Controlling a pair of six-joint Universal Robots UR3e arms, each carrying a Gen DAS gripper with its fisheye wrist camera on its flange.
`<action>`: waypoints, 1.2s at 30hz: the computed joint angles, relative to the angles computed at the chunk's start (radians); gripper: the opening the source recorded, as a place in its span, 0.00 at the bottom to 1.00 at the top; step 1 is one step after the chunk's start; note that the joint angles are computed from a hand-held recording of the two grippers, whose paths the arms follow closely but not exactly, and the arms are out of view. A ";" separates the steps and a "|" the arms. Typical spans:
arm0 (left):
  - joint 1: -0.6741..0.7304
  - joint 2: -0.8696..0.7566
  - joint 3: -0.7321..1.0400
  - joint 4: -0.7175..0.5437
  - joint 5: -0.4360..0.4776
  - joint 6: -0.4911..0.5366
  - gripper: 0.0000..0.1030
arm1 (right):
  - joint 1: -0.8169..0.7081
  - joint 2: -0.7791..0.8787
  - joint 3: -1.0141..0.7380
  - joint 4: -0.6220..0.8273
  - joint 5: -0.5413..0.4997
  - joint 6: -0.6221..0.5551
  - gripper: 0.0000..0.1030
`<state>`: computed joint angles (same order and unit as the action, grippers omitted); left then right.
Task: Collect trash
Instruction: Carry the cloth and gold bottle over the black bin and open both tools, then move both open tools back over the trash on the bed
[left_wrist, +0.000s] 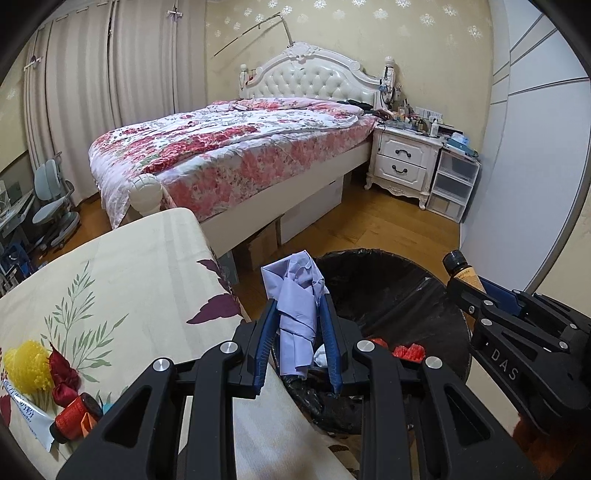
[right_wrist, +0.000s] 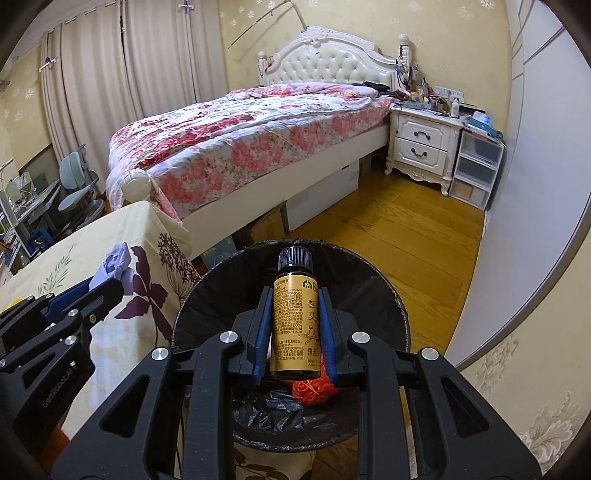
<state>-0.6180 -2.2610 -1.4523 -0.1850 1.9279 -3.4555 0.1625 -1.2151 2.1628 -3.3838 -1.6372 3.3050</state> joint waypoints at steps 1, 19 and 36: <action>0.000 -0.013 0.021 -0.012 -0.002 -0.001 0.26 | -0.001 0.004 -0.002 0.000 -0.002 0.000 0.23; -0.011 -0.109 0.168 -0.085 0.032 0.025 0.62 | -0.024 0.039 -0.015 -0.010 -0.041 0.047 0.42; 0.006 0.115 -0.138 -0.024 0.070 -0.064 0.78 | 0.054 -0.034 0.017 0.028 -0.096 0.065 0.70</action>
